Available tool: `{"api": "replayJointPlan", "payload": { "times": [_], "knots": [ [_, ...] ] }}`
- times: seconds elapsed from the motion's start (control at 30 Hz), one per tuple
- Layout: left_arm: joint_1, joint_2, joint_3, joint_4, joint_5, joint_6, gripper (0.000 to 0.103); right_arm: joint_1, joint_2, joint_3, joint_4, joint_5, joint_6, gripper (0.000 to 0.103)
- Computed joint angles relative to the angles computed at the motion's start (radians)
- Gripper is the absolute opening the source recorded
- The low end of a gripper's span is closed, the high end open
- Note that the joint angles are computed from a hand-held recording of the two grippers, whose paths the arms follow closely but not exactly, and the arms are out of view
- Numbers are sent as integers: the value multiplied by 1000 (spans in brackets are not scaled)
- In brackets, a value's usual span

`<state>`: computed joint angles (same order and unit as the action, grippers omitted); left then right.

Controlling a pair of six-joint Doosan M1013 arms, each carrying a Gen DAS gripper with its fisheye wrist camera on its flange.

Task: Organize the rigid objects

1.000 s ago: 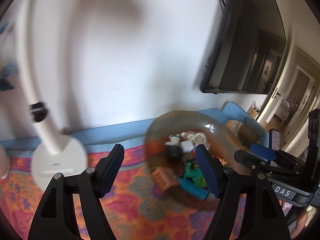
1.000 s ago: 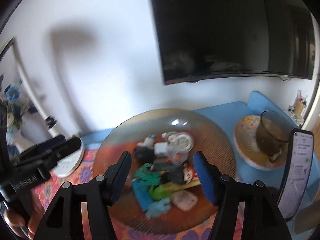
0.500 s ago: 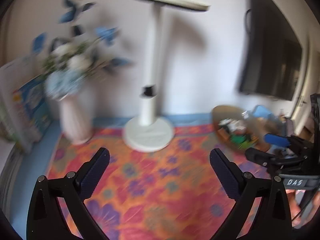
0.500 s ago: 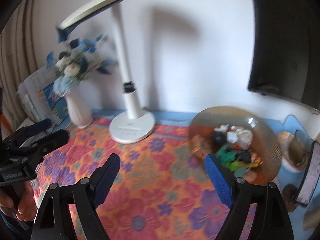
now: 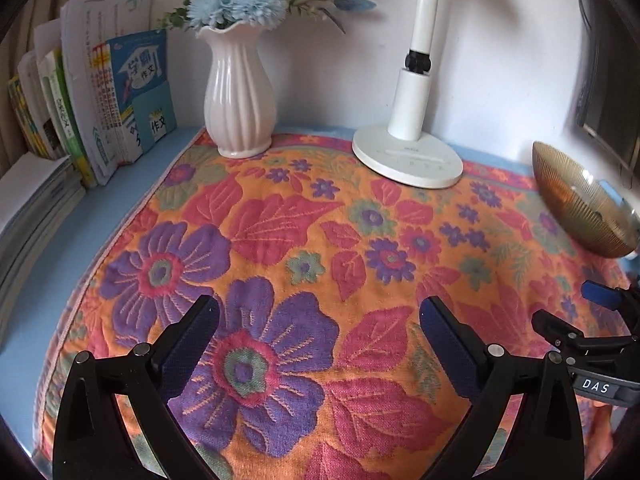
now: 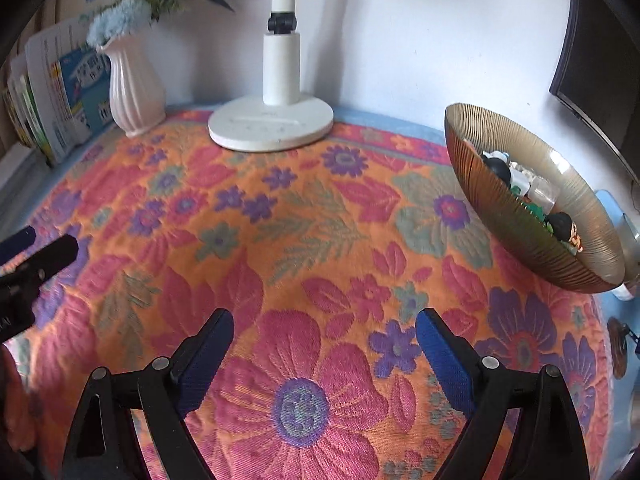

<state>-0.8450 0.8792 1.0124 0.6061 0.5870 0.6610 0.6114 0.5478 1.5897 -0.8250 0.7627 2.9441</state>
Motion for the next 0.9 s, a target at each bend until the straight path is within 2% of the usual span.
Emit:
{"api": "replayJointPlan", "payload": {
  "times": [0.1,0.17,0.4,0.53,0.6,0.8,0.9],
  "knots": [
    [5,33,-64,-117,95,111,100,-2,16,-14,17,22,-19,91],
    [11,39,-77,-162,105,145,100,0,16,-12,8,22,-7,91],
    [1,33,-63,-88,106,90,100,-19,-7,27,4,-52,59,91],
    [5,55,-111,-155,168,164,100,-35,-14,39,52,-92,49,92],
    [7,68,-136,-181,207,184,100,-50,-12,36,122,-108,-4,94],
    [5,71,-141,-167,218,170,100,-50,-6,27,138,-95,-24,101],
    [1,67,-133,-122,218,119,100,-52,-4,25,150,-94,-39,103]
  ]
}}
